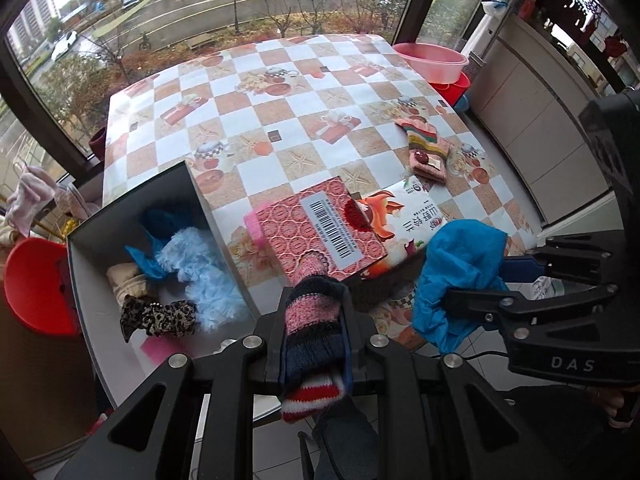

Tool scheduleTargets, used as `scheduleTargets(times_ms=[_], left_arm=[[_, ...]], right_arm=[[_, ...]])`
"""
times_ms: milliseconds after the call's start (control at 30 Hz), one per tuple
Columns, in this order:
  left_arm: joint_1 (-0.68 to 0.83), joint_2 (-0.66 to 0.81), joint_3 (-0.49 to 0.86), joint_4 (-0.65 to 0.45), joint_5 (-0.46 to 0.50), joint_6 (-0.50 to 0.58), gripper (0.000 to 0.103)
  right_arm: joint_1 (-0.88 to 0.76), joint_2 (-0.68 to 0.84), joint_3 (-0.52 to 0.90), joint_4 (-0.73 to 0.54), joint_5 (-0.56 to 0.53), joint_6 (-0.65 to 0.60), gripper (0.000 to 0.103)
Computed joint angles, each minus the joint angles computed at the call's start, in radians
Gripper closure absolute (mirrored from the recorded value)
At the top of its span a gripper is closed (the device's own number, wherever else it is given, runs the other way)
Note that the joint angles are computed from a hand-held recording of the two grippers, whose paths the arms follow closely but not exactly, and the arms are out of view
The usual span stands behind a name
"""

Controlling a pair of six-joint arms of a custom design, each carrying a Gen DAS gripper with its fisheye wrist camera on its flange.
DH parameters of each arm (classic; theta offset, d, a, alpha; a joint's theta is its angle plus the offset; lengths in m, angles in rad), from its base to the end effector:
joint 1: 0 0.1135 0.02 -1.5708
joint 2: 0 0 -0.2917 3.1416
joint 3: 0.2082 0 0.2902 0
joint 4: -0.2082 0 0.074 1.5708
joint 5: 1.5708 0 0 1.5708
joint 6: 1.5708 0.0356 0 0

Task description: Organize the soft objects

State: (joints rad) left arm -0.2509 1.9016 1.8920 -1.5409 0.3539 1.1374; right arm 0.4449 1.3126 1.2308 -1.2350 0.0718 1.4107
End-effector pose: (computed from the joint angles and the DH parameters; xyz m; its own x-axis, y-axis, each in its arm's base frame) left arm 0.3858 -0.1116 0.3393 -0.1892 0.9273 -0.3230 0.9796 0.1556 -0.1271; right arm 0.2366 0.1100 0.3261 -0.5470 0.8301 -0.1086 0.7967 0.5560 0.2370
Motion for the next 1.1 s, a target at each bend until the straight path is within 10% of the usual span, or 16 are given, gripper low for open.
scheduleTargets(times_ms=[1100], left_arm=[[0.191, 0.214, 0.247, -0.013, -0.014, -0.155, 0.082]], right_arm=[[-0.06, 0.369, 0.416, -0.063, -0.067, -0.412, 0.062]])
